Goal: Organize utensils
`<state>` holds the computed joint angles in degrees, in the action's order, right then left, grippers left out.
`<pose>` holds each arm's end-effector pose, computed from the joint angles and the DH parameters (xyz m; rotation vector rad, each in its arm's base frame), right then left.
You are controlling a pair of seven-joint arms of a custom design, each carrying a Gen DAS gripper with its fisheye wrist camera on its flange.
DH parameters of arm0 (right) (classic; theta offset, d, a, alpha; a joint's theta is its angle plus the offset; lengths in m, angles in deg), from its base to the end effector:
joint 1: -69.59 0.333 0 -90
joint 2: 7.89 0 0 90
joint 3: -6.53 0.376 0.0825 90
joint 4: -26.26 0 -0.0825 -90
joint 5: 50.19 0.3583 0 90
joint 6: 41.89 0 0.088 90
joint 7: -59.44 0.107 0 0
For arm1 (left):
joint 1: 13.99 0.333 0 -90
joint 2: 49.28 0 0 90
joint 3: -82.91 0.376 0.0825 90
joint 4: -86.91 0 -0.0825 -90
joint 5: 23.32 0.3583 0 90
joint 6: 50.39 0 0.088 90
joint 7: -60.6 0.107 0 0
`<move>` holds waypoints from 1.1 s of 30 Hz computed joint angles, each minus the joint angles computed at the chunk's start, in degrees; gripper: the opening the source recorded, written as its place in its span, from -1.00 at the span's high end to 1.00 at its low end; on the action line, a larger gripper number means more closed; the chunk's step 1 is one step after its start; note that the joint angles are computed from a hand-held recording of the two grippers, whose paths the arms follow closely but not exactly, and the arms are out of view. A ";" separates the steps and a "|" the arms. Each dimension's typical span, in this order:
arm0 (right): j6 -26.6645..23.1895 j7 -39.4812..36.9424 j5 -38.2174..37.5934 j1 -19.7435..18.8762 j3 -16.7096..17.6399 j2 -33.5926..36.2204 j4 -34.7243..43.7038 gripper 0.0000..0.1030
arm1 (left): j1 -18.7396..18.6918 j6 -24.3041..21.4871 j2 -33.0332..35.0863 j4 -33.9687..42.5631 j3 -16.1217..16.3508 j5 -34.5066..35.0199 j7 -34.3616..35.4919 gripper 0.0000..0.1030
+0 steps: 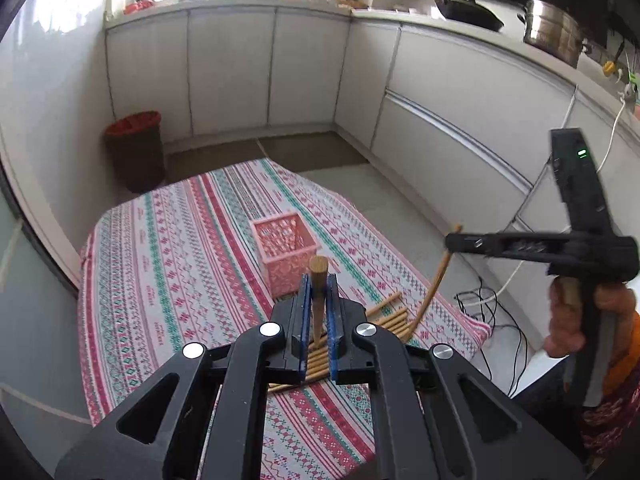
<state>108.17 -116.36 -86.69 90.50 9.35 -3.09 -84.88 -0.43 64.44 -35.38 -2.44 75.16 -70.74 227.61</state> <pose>0.5469 0.2540 0.5751 -0.9538 2.2518 -0.4014 0.6498 0.0332 0.6108 -0.8437 2.6230 -1.2049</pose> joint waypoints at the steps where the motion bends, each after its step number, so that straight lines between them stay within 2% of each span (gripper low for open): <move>1: 0.27 1.77 -2.27 0.24 -0.25 -0.86 0.35 0.85 | 0.32 -0.09 0.08 0.86 0.05 -0.89 -0.50 0.88; 5: -0.60 9.46 -12.02 -0.25 0.03 -3.17 4.34 0.85 | 1.16 -0.35 1.34 5.53 -0.36 -4.44 -3.69 0.88; 8: -7.68 14.21 -22.00 -0.22 0.84 -2.40 11.12 0.85 | 1.16 0.58 3.00 9.59 -1.28 -6.31 -6.60 0.88; 9: -8.30 14.34 -23.64 -0.34 0.80 -1.78 12.82 0.85 | 1.07 1.52 3.01 9.90 -1.66 -6.78 -6.93 0.88; 13: -8.34 13.30 -25.52 -0.68 -0.46 1.70 17.88 0.85 | 0.39 3.17 4.72 13.76 -3.37 -7.97 -8.89 0.88; 20: -3.92 10.30 -23.45 -0.48 -4.92 9.58 22.87 0.85 | -1.61 6.87 8.70 18.36 -5.77 -6.91 -12.52 0.88; 23: 1.83 5.68 -21.01 -1.39 -6.37 12.97 23.91 0.67 | -2.56 9.16 10.64 19.85 -6.78 -5.48 -14.40 0.88; 24: 2.38 4.46 -19.62 -1.36 -6.72 13.97 24.53 0.40 | -2.98 10.01 11.21 20.26 -6.98 -4.63 -15.12 0.88; 25: 2.70 3.73 -18.40 -1.22 -7.17 14.76 24.95 0.24 | -3.12 10.37 11.68 20.71 -7.27 -3.98 -15.77 0.88; 28: 3.53 3.48 -15.43 -0.37 -8.79 15.16 24.21 0.22 | -3.12 11.00 12.90 21.73 -8.22 -2.89 -17.44 0.88; 33: 2.72 6.08 -15.84 1.76 -11.42 13.53 21.74 -0.03 | -3.04 13.49 13.82 21.70 -9.60 -2.83 -18.89 0.88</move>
<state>110.88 -110.28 -102.53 92.26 -2.08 10.45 -63.14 -3.47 77.93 -21.55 19.26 65.56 -73.57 208.72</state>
